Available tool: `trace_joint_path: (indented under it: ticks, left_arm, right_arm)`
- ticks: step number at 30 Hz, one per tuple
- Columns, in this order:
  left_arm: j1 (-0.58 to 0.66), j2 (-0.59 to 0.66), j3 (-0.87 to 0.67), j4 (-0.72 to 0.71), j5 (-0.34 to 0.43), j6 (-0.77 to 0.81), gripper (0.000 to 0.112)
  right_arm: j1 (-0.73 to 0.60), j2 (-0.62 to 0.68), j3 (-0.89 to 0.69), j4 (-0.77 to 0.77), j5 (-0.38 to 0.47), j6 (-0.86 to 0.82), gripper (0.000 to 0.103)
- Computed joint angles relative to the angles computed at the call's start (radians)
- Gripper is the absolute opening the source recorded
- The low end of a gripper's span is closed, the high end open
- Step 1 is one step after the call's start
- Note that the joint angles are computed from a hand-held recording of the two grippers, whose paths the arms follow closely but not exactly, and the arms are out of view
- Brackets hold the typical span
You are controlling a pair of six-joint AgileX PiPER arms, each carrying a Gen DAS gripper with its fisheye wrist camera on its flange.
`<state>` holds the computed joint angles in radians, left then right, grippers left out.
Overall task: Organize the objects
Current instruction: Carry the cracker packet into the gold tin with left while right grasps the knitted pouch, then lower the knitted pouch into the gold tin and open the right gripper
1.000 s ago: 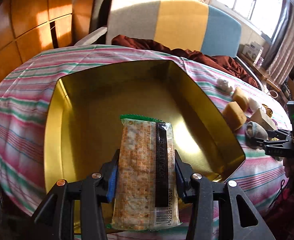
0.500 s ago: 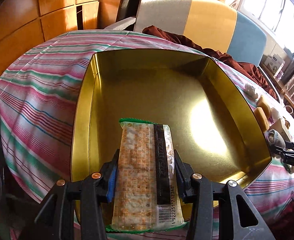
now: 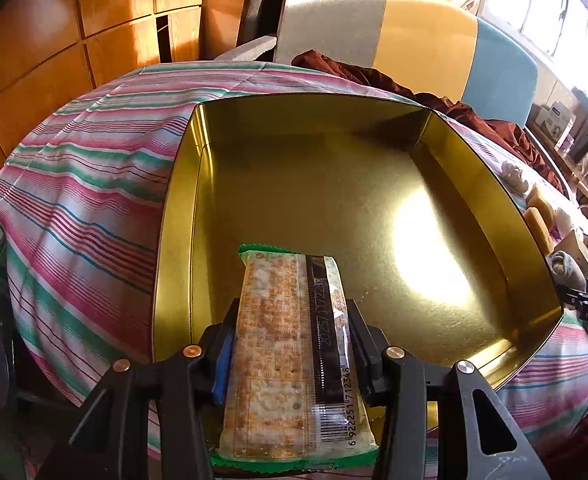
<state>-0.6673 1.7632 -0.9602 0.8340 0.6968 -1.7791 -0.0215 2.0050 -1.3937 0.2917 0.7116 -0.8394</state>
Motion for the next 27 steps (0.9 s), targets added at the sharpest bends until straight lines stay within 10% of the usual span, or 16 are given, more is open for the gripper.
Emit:
trace_joint_path:
  ticks: [6,27]
  left_arm:
    - [-0.015,-0.009,0.008,0.041,0.020,-0.032,0.072]
    - [-0.104,-0.117,0.043,0.114,0.144,-0.113,0.073]
  right_arm:
    - [-0.006,0.005,-0.018,0.005,0.015,-0.006,0.063]
    - [0.001,-0.061,0.079,0.130,-0.046,-0.127,0.059]
